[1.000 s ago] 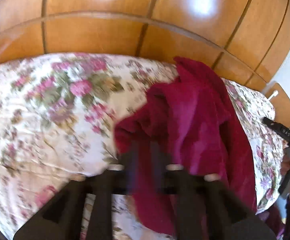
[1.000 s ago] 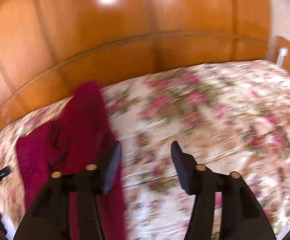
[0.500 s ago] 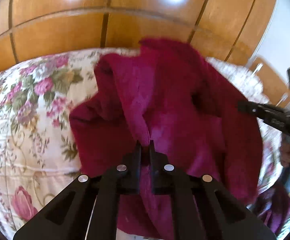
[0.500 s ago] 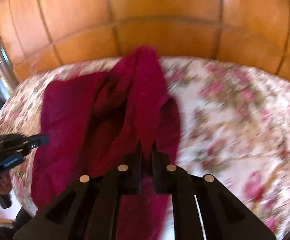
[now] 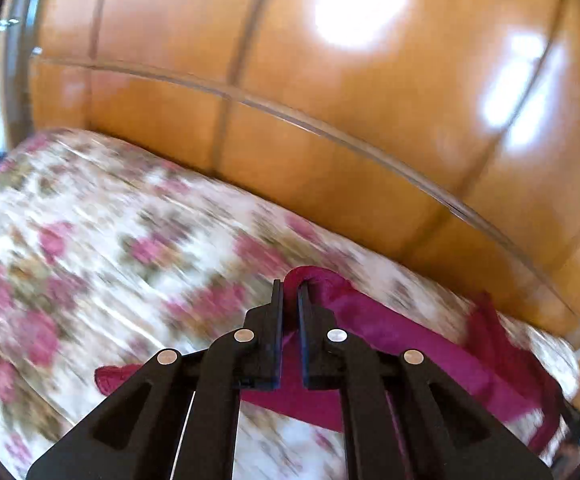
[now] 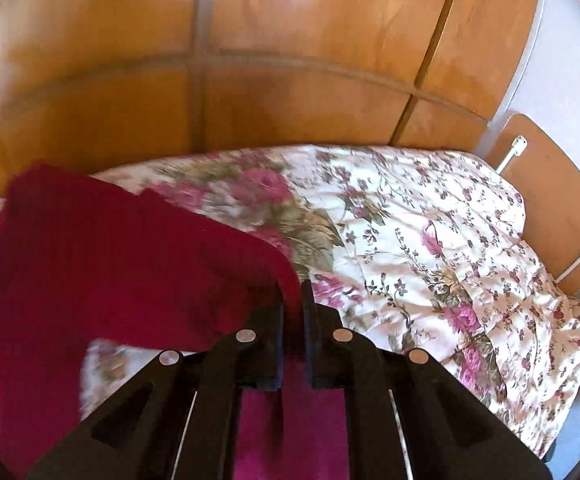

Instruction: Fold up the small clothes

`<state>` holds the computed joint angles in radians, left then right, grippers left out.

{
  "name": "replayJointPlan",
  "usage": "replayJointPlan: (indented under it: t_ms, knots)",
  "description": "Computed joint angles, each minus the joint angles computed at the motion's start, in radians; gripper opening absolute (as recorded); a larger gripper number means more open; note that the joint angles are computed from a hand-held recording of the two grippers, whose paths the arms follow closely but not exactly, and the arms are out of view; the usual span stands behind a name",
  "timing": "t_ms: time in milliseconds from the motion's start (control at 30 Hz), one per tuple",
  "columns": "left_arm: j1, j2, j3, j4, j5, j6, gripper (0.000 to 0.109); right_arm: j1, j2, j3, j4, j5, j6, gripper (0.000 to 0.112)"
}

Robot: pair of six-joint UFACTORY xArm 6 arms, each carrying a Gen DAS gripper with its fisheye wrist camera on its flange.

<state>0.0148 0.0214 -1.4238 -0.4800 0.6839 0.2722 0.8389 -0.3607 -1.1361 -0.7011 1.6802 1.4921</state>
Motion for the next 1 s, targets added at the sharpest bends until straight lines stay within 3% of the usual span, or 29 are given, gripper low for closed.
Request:
replayJointPlan:
  t_ms: [33, 67, 133, 167, 200, 267, 333, 433, 500, 567, 633, 700, 767, 833, 900, 933, 967, 1000]
  knots:
    - [0.008, 0.024, -0.029, 0.042, 0.003, -0.037, 0.005, -0.006, 0.004, 0.001, 0.009, -0.004, -0.001, 0.014]
    - [0.012, 0.055, -0.066, 0.085, 0.013, -0.084, 0.006, -0.011, -0.004, 0.015, 0.009, -0.015, 0.0, 0.036]
    - [0.031, 0.103, -0.122, 0.138, 0.042, -0.15, 0.01, 0.011, -0.006, 0.024, -0.017, -0.012, 0.032, 0.066]
    - [0.039, 0.104, -0.122, 0.145, 0.039, -0.158, 0.022, 0.038, -0.005, 0.02, -0.03, 0.002, 0.048, 0.069]
    - [0.048, 0.095, -0.106, 0.148, 0.027, -0.164, 0.041, 0.059, -0.003, 0.014, -0.033, 0.007, 0.052, 0.07]
    - [0.062, 0.062, -0.057, 0.131, -0.003, -0.141, 0.058, 0.122, 0.008, -0.007, -0.037, 0.021, 0.077, 0.076]
    - [0.078, 0.001, 0.023, 0.091, -0.023, -0.074, 0.059, 0.199, 0.001, -0.006, -0.02, -0.011, 0.124, 0.078]
    - [0.113, -0.089, 0.142, -0.04, 0.027, 0.07, 0.059, 0.298, 0.002, 0.008, 0.04, -0.098, 0.193, 0.078]
    - [0.139, -0.158, 0.227, -0.147, 0.09, 0.195, 0.059, 0.348, -0.015, 0.052, 0.093, -0.222, 0.264, 0.078]
    - [0.18, -0.25, 0.329, -0.273, 0.222, 0.365, 0.059, 0.391, -0.012, 0.078, 0.127, -0.317, 0.324, 0.078]
    - [0.209, -0.327, 0.421, -0.312, 0.354, 0.472, 0.059, 0.433, -0.001, 0.105, 0.157, -0.43, 0.394, 0.075]
    - [0.226, -0.381, 0.491, -0.328, 0.468, 0.532, 0.059, 0.458, 0.018, 0.123, 0.171, -0.536, 0.439, 0.068]
    - [0.226, -0.435, 0.564, -0.349, 0.556, 0.573, 0.059, 0.474, 0.057, 0.111, 0.183, -0.579, 0.446, 0.061]
    - [0.205, -0.472, 0.62, -0.367, 0.608, 0.588, 0.059, 0.484, 0.1, 0.092, 0.194, -0.605, 0.438, 0.055]
    - [0.161, -0.503, 0.673, -0.378, 0.614, 0.584, 0.059, 0.484, 0.124, 0.076, 0.192, -0.609, 0.422, 0.041]
    - [0.14, -0.511, 0.69, -0.378, 0.605, 0.579, 0.053, 0.487, 0.136, 0.062, 0.191, -0.602, 0.42, 0.033]
    - [0.121, -0.519, 0.703, -0.379, 0.603, 0.576, 0.034, 0.486, 0.142, 0.046, 0.191, -0.588, 0.404, 0.018]
    - [0.099, -0.525, 0.707, -0.368, 0.6, 0.573, 0.022, 0.486, 0.147, 0.022, 0.188, -0.555, 0.38, 0.012]
